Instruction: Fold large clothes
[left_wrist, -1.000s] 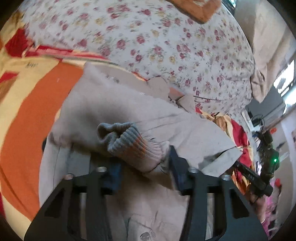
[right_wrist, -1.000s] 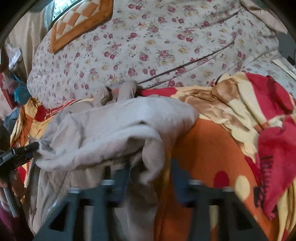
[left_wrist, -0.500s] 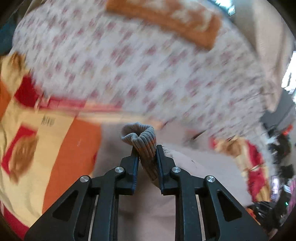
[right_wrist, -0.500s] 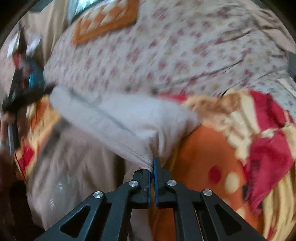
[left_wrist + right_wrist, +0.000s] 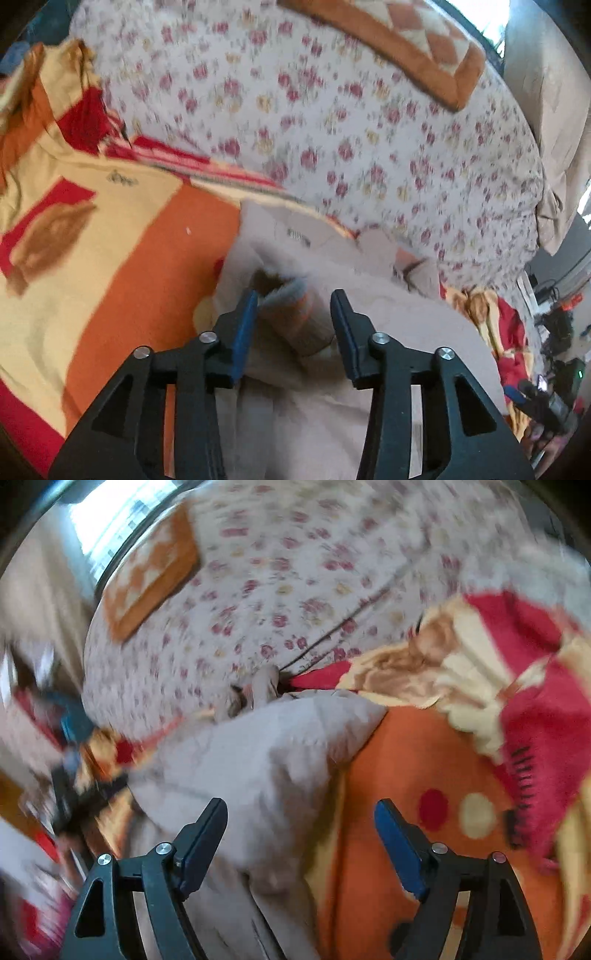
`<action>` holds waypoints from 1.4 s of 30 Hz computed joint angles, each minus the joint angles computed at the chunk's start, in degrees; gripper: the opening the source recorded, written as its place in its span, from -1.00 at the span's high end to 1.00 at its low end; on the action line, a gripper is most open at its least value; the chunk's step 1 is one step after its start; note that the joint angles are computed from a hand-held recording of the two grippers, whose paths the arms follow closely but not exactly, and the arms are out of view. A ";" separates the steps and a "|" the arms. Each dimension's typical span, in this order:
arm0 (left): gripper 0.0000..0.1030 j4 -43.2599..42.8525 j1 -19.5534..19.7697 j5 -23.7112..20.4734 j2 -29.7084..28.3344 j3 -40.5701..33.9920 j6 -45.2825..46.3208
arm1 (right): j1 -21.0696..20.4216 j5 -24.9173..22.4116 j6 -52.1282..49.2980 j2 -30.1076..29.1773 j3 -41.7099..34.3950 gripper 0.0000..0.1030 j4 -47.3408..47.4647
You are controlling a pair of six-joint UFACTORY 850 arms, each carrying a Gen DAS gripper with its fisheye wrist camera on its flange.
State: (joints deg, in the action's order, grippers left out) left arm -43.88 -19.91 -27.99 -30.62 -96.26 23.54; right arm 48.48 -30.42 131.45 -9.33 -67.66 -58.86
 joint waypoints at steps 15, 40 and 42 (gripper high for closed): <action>0.02 12.48 -3.71 -2.30 -4.68 -2.94 -4.38 | -4.41 -16.45 -35.11 -14.77 -18.81 0.72 14.18; 0.02 14.48 -4.35 4.55 -0.19 1.88 -5.84 | 1.64 -26.33 -35.45 -11.75 -14.50 0.04 19.05; 0.02 12.89 -4.14 6.16 0.39 2.36 -4.92 | 2.37 -28.39 -33.84 -11.66 -16.03 0.03 15.85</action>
State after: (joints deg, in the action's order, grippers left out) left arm -30.99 -24.06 -21.83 -30.23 -93.90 18.62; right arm 50.85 -58.80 97.61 -20.98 -83.69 -43.00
